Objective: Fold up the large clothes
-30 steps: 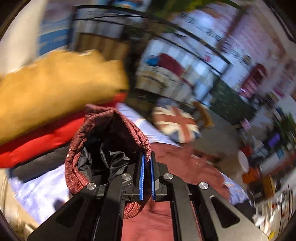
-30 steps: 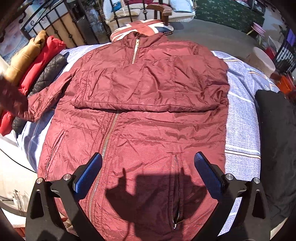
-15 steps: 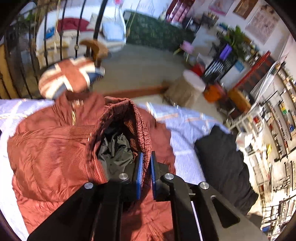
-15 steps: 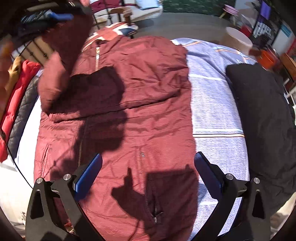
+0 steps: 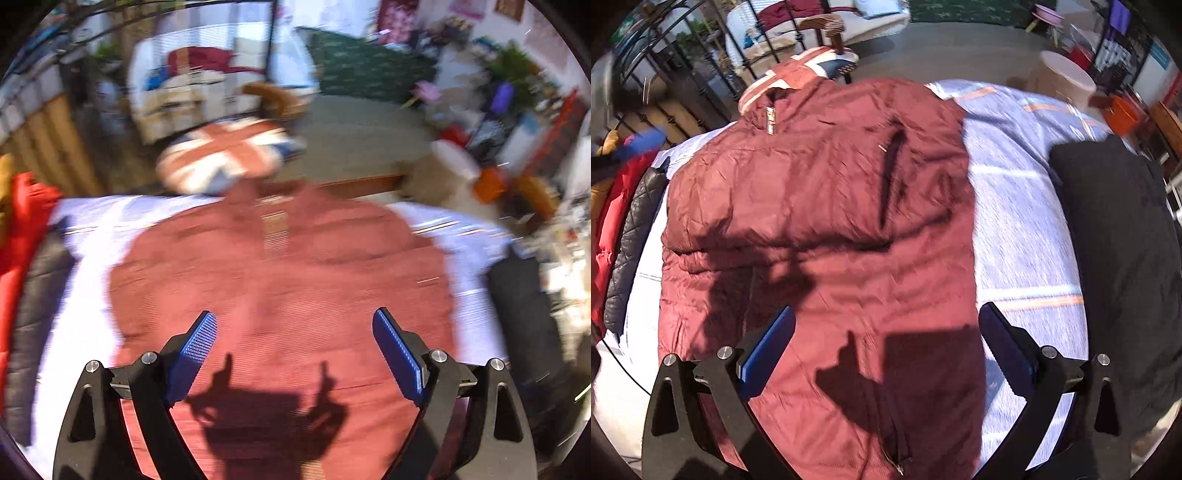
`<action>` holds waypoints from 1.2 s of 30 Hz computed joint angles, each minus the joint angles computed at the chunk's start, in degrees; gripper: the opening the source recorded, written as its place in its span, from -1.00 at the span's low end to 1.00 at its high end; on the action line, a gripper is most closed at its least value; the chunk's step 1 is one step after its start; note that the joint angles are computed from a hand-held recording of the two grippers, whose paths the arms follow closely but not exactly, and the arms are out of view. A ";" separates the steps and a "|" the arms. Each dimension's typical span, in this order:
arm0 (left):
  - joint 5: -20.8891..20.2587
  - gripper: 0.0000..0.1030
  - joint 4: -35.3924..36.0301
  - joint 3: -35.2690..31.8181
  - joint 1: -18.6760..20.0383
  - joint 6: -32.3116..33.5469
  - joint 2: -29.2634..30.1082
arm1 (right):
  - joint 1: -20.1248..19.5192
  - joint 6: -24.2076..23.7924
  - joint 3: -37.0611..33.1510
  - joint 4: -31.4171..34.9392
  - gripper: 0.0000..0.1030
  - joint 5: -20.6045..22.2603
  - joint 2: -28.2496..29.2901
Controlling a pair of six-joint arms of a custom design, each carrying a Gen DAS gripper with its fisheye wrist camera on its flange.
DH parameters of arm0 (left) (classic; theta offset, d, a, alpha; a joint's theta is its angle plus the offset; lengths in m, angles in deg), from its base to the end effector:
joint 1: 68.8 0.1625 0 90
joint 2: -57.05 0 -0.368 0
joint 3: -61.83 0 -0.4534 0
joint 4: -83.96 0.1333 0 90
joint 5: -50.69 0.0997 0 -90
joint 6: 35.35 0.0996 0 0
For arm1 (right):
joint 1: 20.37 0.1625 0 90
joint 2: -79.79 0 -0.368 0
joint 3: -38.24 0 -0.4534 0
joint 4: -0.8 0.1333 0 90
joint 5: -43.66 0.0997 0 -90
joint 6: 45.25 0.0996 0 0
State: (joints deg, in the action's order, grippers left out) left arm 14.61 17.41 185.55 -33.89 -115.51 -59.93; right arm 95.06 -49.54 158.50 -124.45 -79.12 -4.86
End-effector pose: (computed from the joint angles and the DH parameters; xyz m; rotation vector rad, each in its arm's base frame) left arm -0.1565 -0.3699 0.3364 -0.1825 2.2092 -0.8075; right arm 0.2873 -0.4194 0.1805 0.6627 -2.4882 0.1310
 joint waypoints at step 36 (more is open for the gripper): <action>-5.58 0.88 10.90 10.79 9.48 3.12 -23.61 | -1.26 5.82 -7.62 -0.37 0.90 -3.07 16.01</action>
State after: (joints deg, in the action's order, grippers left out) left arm 9.03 28.31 196.34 -24.41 -112.39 -83.54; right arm 93.79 -43.71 150.88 -124.82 -82.19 11.15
